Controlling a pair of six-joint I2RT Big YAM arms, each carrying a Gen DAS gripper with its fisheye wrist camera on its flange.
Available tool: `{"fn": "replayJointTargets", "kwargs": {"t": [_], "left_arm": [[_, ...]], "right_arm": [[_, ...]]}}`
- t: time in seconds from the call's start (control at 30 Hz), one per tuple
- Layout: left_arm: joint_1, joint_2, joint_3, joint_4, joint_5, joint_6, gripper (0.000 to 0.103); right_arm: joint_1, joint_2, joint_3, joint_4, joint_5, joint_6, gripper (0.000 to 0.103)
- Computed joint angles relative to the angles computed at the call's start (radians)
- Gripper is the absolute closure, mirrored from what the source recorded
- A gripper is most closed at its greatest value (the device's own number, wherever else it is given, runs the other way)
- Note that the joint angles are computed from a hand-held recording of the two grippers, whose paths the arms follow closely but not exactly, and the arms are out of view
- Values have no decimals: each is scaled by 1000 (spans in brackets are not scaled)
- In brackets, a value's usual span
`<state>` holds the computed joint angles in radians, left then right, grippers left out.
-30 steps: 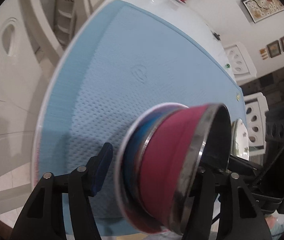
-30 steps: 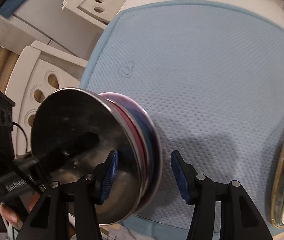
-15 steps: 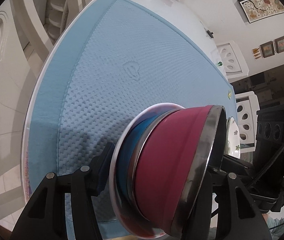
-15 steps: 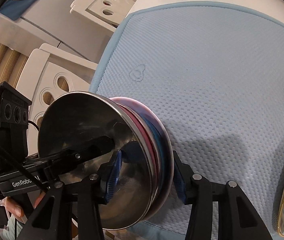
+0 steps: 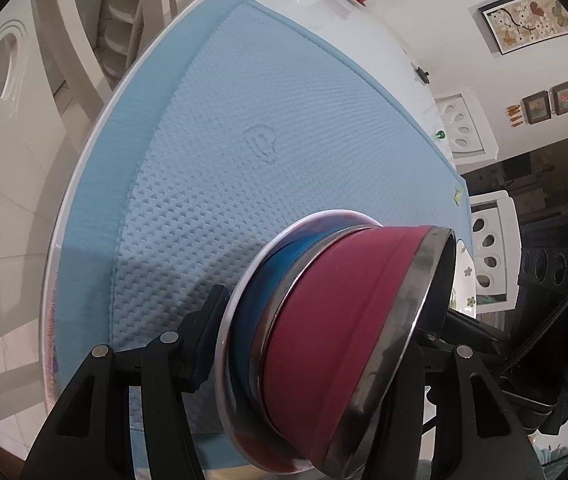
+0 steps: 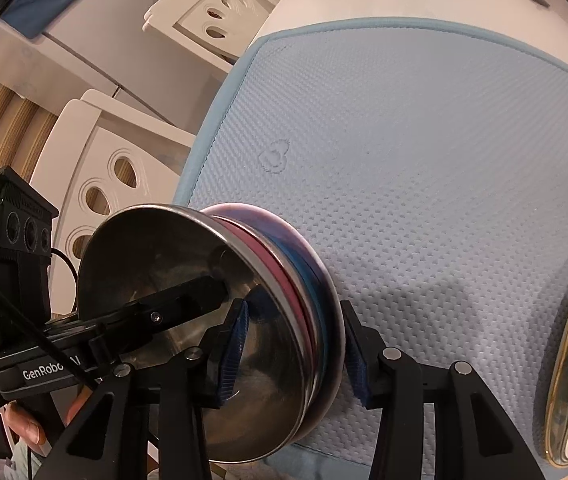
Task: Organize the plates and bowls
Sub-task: 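Lift the nested bowl stack with both grippers and carry it over the plate stack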
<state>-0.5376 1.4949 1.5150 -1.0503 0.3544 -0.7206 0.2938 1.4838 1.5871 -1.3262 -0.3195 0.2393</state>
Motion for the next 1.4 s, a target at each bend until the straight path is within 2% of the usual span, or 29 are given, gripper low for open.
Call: {"fn": "replayJointTargets", "kwargs": {"t": [0.57,0.73,0.8,0.9,1.0,1.1,1.2,1.4], "left_arm": [[-27,25,43,-25,-23,-5,51],[-37,30,45,-20,-46,1,53],[-38,27,38,-28,-46,-3,51],[-40,7,3,-14,-25,-24,49],[-51,-9,-18,-7,-30,-40,49],[-68,-24,-22,-4,-82,-43,50],[-76,-32,-19,-6,-101,-43,51],[-109,-21,46,-32,-132,-40,51]], "right_arm": [[-23,-31,-23,-3,8,61,58],[-46,-37,-61,21,-42,95,59],[-68,-34,-80,32,-109,128,58],[-86,-43,-105,53,-158,151,59],[-70,-56,-112,58,-131,139,59],[-42,-73,-109,64,-63,119,61],[-25,-95,-107,63,-6,90,64],[-45,-153,-103,48,24,95,64]]}}
